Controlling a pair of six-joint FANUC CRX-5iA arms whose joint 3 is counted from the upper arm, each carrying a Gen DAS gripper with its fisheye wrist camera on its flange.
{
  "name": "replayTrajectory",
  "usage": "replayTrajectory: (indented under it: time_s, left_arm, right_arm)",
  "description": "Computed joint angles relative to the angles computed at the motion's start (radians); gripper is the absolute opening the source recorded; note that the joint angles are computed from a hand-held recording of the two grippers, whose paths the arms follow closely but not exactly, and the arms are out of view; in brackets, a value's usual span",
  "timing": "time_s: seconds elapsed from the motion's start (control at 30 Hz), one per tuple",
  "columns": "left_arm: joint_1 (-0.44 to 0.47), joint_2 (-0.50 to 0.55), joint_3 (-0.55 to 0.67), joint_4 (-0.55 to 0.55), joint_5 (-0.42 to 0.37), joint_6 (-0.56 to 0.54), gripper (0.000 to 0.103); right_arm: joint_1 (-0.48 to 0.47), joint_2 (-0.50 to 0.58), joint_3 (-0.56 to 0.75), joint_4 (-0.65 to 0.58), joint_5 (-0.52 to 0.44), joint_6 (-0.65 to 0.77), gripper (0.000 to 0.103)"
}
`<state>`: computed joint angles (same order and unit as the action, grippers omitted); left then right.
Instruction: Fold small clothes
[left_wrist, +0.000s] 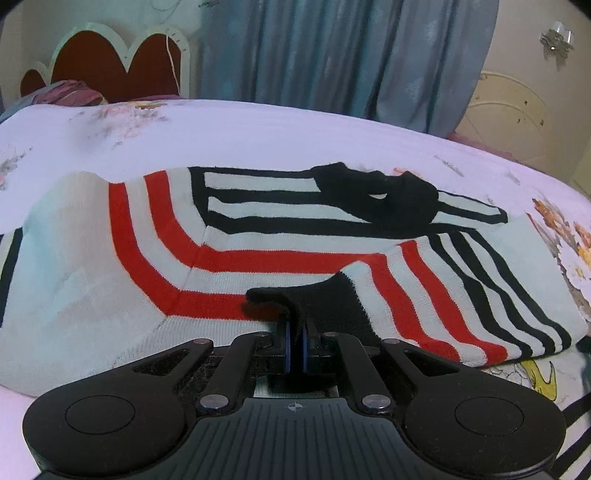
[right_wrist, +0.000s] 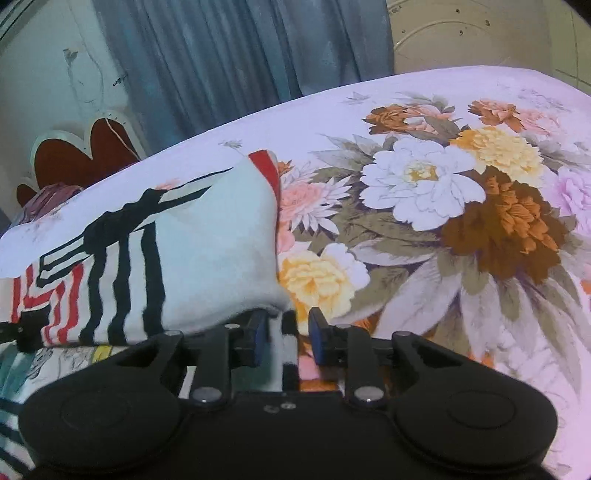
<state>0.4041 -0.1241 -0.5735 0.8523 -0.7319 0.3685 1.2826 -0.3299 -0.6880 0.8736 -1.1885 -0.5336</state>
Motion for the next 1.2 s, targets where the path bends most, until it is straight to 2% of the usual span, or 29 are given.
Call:
replayTrajectory:
  time_s: [0.07,0.13,0.17,0.2,0.23,0.27,0.3,0.37,0.4,0.43,0.5,0.57,0.63,0.77,0.83,0.87,0.9,1.0,1.1,1.2]
  left_arm:
    - [0.002,0.002,-0.001,0.004,-0.004,-0.013,0.005]
    - [0.003,0.004,-0.002,0.009,-0.005,-0.014,0.005]
    - [0.001,0.003,-0.004,0.010,0.000,-0.012,0.005]
    - [-0.003,0.003,-0.005,0.009,0.006,-0.007,0.005]
    - [-0.006,0.001,-0.006,0.007,0.011,-0.004,0.005]
    - [-0.007,0.000,-0.007,0.007,0.015,-0.004,0.005]
    - [-0.006,-0.002,-0.009,0.007,0.015,-0.004,0.005]
    - [-0.003,-0.001,-0.004,0.000,0.007,-0.002,0.005]
    - [-0.001,-0.003,-0.002,0.003,0.004,-0.003,0.005]
    - [-0.001,-0.009,-0.009,0.020,0.011,-0.008,0.005]
    - [-0.005,-0.019,-0.025,0.059,0.035,-0.025,0.005]
    - [-0.008,-0.006,-0.013,0.055,0.030,0.002,0.005]
    - [-0.019,0.011,0.003,0.029,0.039,0.037,0.005]
    - [-0.024,0.035,0.028,0.008,0.029,0.113,0.005]
    - [-0.023,0.038,0.028,0.008,0.028,0.115,0.005]
    - [-0.024,0.036,0.021,0.021,0.032,0.098,0.005]
    - [-0.028,0.027,0.004,0.047,0.050,0.065,0.005]
    - [-0.045,0.004,-0.031,0.053,0.110,0.004,0.005]
    - [-0.064,-0.004,-0.042,0.058,0.150,-0.038,0.005]
    - [-0.050,0.008,-0.033,0.075,0.120,-0.041,0.005]
  right_arm:
    - [0.045,-0.044,-0.033,0.071,-0.053,-0.070,0.025]
    - [0.038,-0.076,-0.057,0.137,-0.047,-0.080,0.022]
    - [0.008,-0.081,-0.058,0.148,-0.007,-0.057,0.021]
    - [-0.029,-0.078,-0.058,0.151,0.043,-0.026,0.016]
    - [-0.075,-0.070,-0.059,0.155,0.115,0.012,0.008]
    - [-0.116,-0.051,-0.052,0.131,0.182,0.073,0.006]
    - [-0.145,-0.012,-0.021,0.055,0.212,0.163,0.003]
    - [-0.174,0.015,-0.004,0.029,0.232,0.214,0.003]
    - [-0.178,0.010,0.007,0.027,0.225,0.214,0.010]
    - [-0.179,-0.001,-0.001,0.070,0.217,0.178,0.027]
    - [-0.214,-0.020,-0.028,0.173,0.228,0.094,0.048]
    - [-0.295,-0.021,-0.032,0.200,0.296,0.071,0.044]
    - [-0.398,-0.006,-0.027,0.204,0.407,0.073,0.034]
    - [-0.552,0.023,-0.038,0.224,0.614,0.007,0.034]
    - [-0.611,0.040,-0.039,0.199,0.728,0.002,0.034]
    - [-0.624,0.044,-0.037,0.166,0.768,0.026,0.031]
    - [-0.614,0.051,-0.025,0.122,0.759,0.067,0.010]
    - [-0.544,0.087,0.016,0.083,0.582,0.148,0.008]
    - [-0.498,0.115,0.032,0.094,0.503,0.184,0.009]
    - [-0.477,0.115,0.052,0.057,0.461,0.222,0.007]
